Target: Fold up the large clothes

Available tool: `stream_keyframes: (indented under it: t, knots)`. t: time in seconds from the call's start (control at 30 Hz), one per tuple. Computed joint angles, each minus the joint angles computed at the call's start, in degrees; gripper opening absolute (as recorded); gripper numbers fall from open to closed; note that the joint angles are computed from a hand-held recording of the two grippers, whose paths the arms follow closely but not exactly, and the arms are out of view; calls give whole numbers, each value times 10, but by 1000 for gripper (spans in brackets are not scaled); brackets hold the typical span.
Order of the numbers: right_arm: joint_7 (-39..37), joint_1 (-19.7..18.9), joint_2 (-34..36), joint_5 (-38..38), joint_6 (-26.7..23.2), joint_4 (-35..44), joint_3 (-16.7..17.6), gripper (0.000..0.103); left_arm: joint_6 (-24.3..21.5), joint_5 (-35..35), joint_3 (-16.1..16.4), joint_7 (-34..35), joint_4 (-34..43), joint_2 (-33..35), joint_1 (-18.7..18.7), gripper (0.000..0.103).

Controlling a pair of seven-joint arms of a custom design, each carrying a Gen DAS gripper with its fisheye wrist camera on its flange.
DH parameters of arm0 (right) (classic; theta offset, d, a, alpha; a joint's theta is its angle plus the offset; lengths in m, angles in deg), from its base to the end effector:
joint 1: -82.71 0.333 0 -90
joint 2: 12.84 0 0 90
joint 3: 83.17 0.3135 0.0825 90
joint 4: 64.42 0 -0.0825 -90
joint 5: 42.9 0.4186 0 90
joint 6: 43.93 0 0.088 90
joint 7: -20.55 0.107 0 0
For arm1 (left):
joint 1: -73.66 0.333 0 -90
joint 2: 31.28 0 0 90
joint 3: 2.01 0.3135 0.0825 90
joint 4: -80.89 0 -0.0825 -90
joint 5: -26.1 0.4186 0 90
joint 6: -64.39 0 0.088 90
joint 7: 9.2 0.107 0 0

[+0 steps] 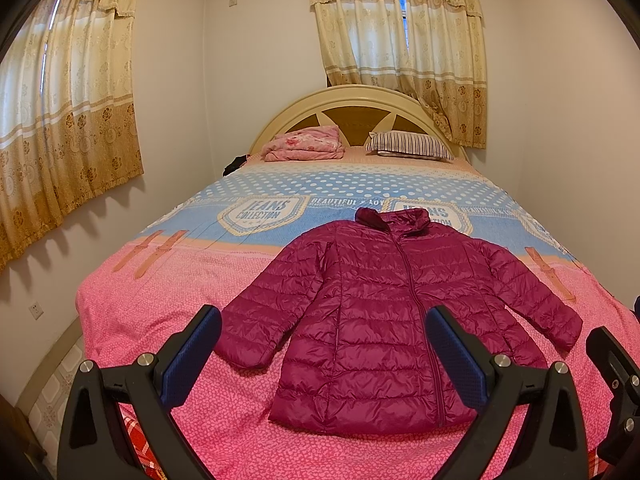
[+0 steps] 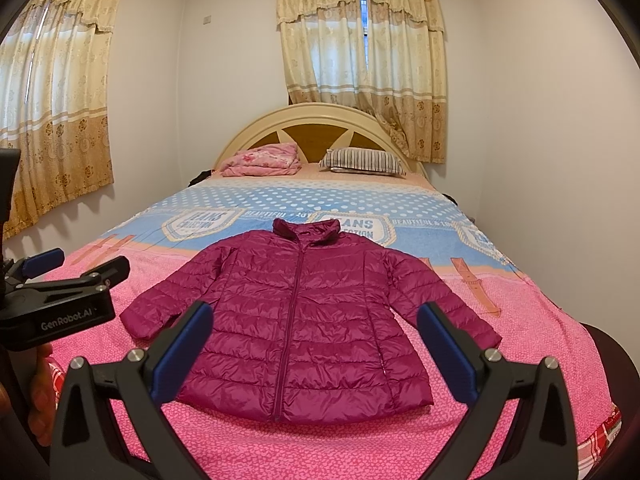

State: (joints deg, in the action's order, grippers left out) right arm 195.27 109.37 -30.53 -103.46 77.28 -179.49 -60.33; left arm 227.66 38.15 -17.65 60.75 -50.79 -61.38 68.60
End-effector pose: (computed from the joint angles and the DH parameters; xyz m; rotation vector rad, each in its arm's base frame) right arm 0.3627 0.4038 0.6359 -1.3846 1.6836 -1.1143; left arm 0.4388 -0.2067 0.6557 -1.3952 1.7459 -1.0159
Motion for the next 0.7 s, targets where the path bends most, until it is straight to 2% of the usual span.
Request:
stream_keyframes:
  t: [0.43,0.7]
  knots:
    - [2,3,10,0,-2,7,1,103,-1,5,-7,-8,-9,1,0,102]
    - [3,2,7,8,14,-7,-12,103,-14,14,-6,-6,9,27,0,102]
